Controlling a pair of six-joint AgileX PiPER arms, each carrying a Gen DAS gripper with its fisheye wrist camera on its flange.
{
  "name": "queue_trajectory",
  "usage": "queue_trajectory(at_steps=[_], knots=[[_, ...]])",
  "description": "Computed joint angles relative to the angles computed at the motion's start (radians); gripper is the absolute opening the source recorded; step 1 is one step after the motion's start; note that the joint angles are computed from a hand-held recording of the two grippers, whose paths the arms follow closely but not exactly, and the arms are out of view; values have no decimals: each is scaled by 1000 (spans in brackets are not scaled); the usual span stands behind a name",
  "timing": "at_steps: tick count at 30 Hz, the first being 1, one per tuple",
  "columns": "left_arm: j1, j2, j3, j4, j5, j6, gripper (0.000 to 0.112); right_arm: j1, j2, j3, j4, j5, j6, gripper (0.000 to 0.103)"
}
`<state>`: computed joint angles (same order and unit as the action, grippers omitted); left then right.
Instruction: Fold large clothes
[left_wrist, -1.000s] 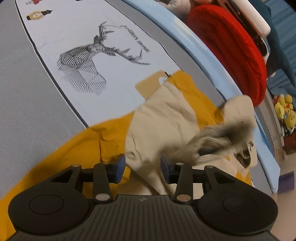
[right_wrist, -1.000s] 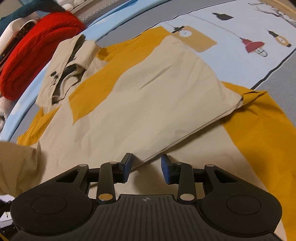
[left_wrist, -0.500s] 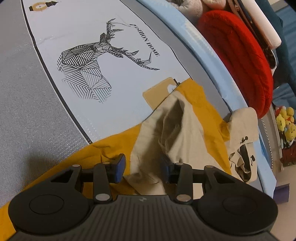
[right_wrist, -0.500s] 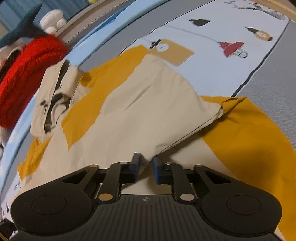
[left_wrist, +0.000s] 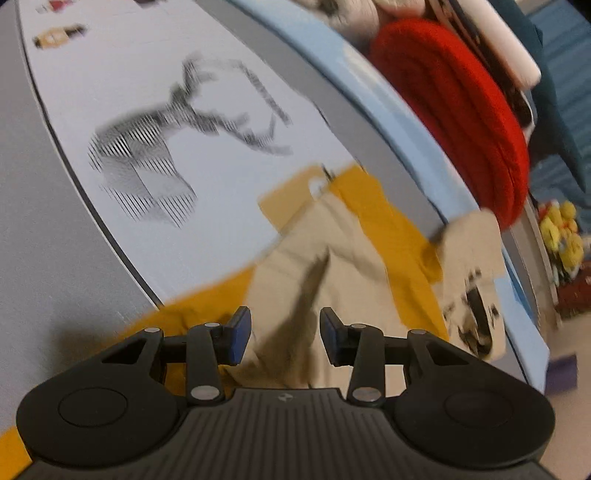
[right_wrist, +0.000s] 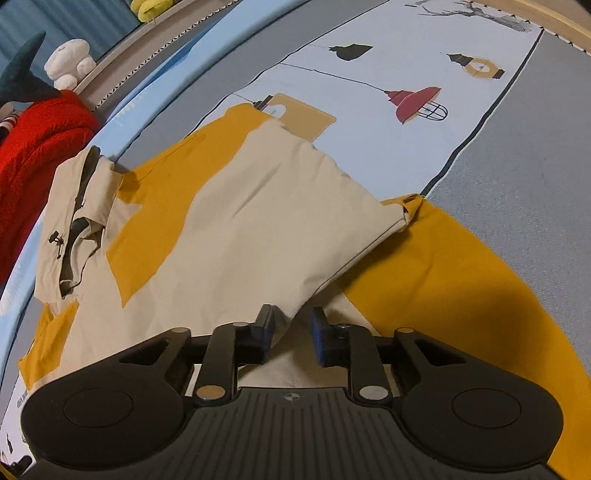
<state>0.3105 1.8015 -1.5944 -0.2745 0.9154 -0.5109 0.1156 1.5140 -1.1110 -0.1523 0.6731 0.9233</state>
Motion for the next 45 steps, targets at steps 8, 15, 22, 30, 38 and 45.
queue_trajectory(at_steps=[8,15,22,30,38,45], knots=[[-47,-29,26,17,-58,115,2,174,-47,8,-386,74,341,23],[-91,-20,1,202,-52,-7,17,162,-89,60,-460,-126,324,28],[-140,-64,23,218,-148,119,20,26,12,8,-144,-73,78,28],[-104,89,-105,75,131,170,25,6,38,-25,-212,17,172,28],[-143,31,-58,114,34,202,27,70,-40,10,-400,-107,236,31],[-150,16,-57,145,32,163,27,14,33,-55,-65,-63,-99,32]])
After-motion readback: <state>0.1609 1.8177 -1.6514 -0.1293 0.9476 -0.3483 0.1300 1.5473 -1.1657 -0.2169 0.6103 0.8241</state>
